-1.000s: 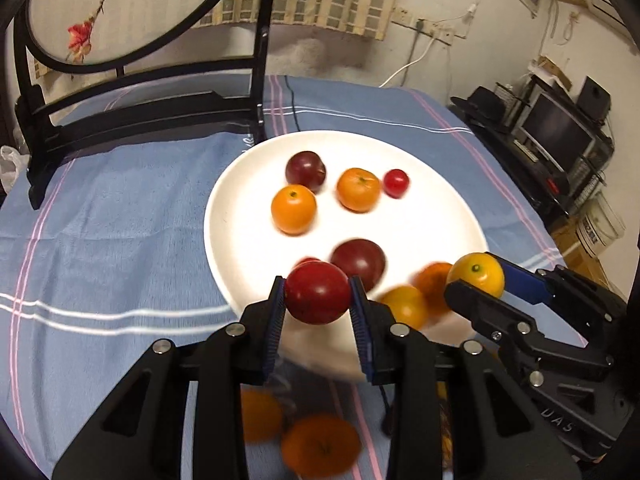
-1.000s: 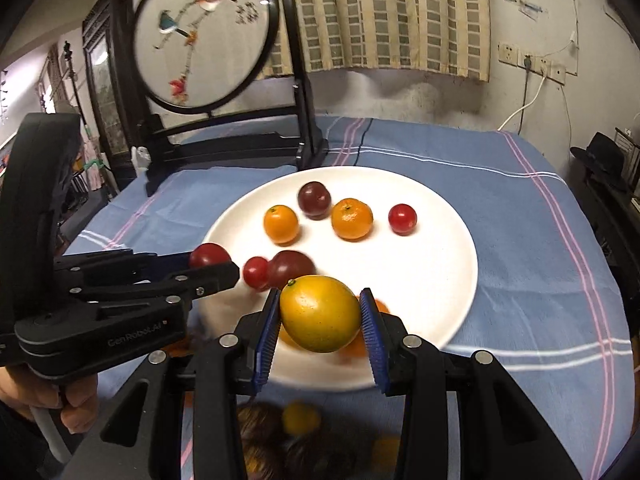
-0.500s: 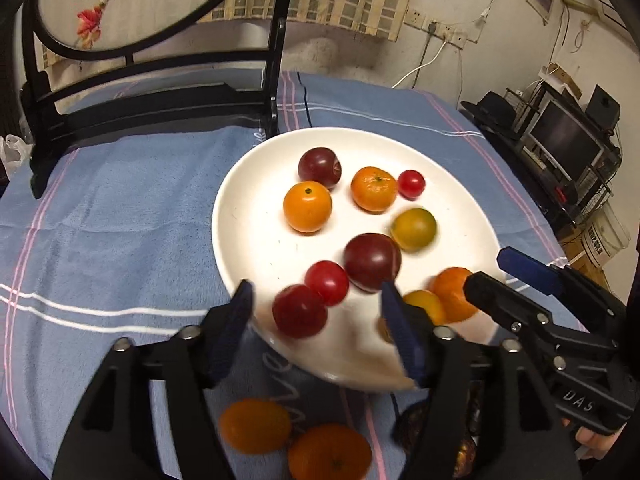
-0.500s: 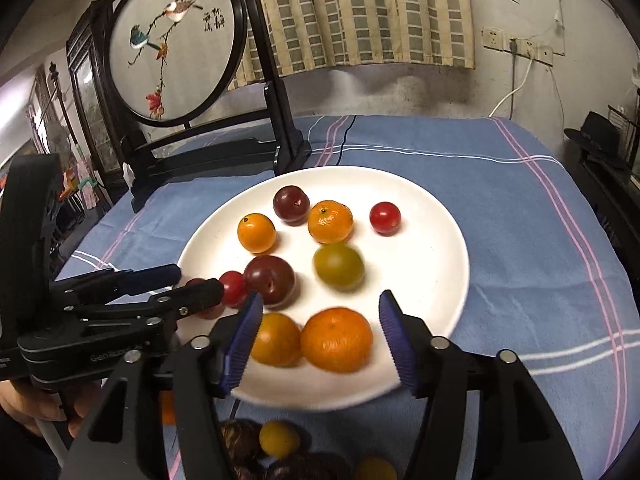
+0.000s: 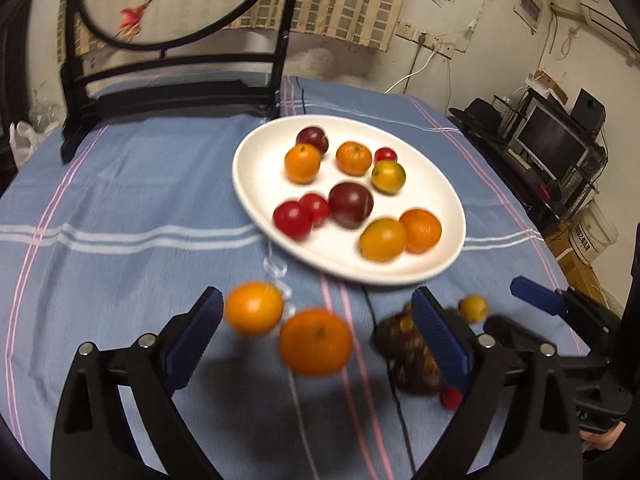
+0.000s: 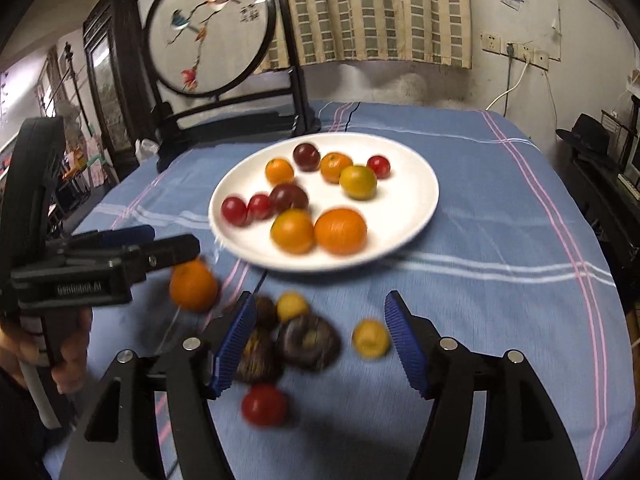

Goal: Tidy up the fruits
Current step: 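Grasp a red tomato with the right tool while the left grasps a tangerine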

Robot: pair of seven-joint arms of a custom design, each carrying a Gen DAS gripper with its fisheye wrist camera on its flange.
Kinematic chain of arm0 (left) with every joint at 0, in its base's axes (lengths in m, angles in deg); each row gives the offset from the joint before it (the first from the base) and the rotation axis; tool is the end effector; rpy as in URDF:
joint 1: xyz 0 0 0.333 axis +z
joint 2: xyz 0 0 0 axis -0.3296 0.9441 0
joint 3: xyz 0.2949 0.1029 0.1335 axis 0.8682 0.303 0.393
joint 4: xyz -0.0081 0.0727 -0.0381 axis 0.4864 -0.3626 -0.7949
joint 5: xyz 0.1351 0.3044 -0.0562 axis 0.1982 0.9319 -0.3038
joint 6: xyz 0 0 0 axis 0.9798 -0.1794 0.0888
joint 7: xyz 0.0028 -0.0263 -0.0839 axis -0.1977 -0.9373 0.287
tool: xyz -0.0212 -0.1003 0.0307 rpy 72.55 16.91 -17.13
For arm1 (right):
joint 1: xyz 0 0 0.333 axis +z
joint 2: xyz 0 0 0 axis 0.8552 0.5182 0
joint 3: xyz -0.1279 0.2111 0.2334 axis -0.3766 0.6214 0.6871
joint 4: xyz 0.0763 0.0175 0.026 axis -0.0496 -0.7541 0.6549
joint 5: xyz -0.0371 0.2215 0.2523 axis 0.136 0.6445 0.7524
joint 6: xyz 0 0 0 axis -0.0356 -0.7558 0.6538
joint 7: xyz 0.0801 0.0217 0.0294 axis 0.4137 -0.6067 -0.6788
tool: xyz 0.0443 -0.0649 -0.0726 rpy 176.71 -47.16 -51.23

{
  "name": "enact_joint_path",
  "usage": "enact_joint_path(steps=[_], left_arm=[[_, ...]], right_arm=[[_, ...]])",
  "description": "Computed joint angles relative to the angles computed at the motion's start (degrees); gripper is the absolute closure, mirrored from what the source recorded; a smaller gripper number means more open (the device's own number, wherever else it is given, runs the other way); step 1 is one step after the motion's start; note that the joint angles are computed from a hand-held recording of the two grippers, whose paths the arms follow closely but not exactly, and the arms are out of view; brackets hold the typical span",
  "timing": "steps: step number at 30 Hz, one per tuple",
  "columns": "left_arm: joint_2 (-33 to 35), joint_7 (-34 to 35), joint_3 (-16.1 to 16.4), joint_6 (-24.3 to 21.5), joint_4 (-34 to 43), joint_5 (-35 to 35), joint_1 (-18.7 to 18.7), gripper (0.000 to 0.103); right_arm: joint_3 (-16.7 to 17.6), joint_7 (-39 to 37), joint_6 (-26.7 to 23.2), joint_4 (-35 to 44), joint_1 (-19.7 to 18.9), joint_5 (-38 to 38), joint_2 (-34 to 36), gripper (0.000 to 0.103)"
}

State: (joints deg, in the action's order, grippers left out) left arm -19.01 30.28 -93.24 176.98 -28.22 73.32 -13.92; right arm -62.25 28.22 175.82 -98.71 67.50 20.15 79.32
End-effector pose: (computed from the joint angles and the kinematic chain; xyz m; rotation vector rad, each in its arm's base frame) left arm 0.6465 -0.2524 0.2990 -1.4129 2.4002 -1.0626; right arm 0.5646 0.0587 0.2774 -1.5672 1.8945 -0.6877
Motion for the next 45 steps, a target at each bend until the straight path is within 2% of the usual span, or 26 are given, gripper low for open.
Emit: enact_joint_path(steps=[2,10,13,17,20,22,24,26,28,29,31,34,38,41,43,45], left_arm=[[-0.86,-0.47,-0.07,1.41,-2.54,-0.08,0.99,0.01],[-2.36,-4.77,3.07,8.65,-9.2,4.9,1.29,0.009],[-2.27,-6.16,4.23,9.16,-9.01,7.31,0.72,0.009],[-1.59,-7.31,3.03,8.02,-8.53,9.47,1.87,0.009],[-1.7,-7.67,3.83,7.36,-8.25,10.05,1.15,0.009],[-1.61,-7.69,3.96,7.09,-8.13,10.24,0.98,0.009],[-1.46,-7.66,3.94,6.75,-7.96,10.28,0.96,0.009],[-1.33,-7.58,4.01,6.28,-7.69,10.16,0.81,0.009],[-1.26,-7.4,3.96,6.1,-7.61,10.03,0.82,0.009],[-1.25,-7.31,4.04,6.09,-7.6,9.97,0.73,0.009],[-1.21,-7.12,4.2,6.01,-7.51,9.89,0.54,0.009],[-1.06,-6.78,4.42,5.44,-7.16,9.69,0.17,0.009],[-0.65,-5.99,3.84,4.56,-6.78,9.08,0.47,0.009],[-0.11,-4.34,1.53,1.79,-6.36,8.59,1.92,0.009],[-0.23,-3.22,1.25,1.89,-6.72,7.82,1.88,0.009],[-0.54,-2.78,2.55,2.31,-6.7,7.49,0.49,0.016]], right_arm=[[1.95,1.1,0.71,-1.65,-1.18,-1.53,-0.31,0.034],[1.97,1.46,-2.04,-2.08,0.64,-2.19,0.56,0.034],[0.28,0.55,-2.7,-1.54,2.98,-0.71,1.08,0.034],[-2.06,-1.75,-3.67,-0.66,5.95,1.53,1.68,0.034],[-3.29,-3.01,-4.38,-0.07,7.47,3.44,2.14,0.034],[-2.09,-3.0,-4.79,0.11,6.16,3.02,2.21,0.038],[-1.77,-3.08,-5.71,0.65,5.87,2.92,2.51,0.048],[-5.31,-4.36,-6.88,1.46,9.84,5.49,3.05,0.057],[-6.88,-5.26,-6.97,1.58,11.78,7.14,3.21,0.061],[-7.24,-5.59,-7.04,1.57,12.18,7.74,3.16,0.069],[-5.86,-5.68,-6.69,1.27,10.65,7.41,2.8,0.073],[-5.35,-5.68,-5.81,0.79,10.15,7.85,2.47,0.073],[-2.6,-4.12,-4.5,-0.21,6.76,6.73,1.75,0.073],[-3.08,-3.48,-5.12,-0.23,6.84,7.29,1.61,0.073],[-3.23,-3.19,-5.41,-0.32,6.81,7.45,1.5,0.073],[-2.69,-2.73,-5.03,-0.66,6.12,6.97,1.29,0.073]])
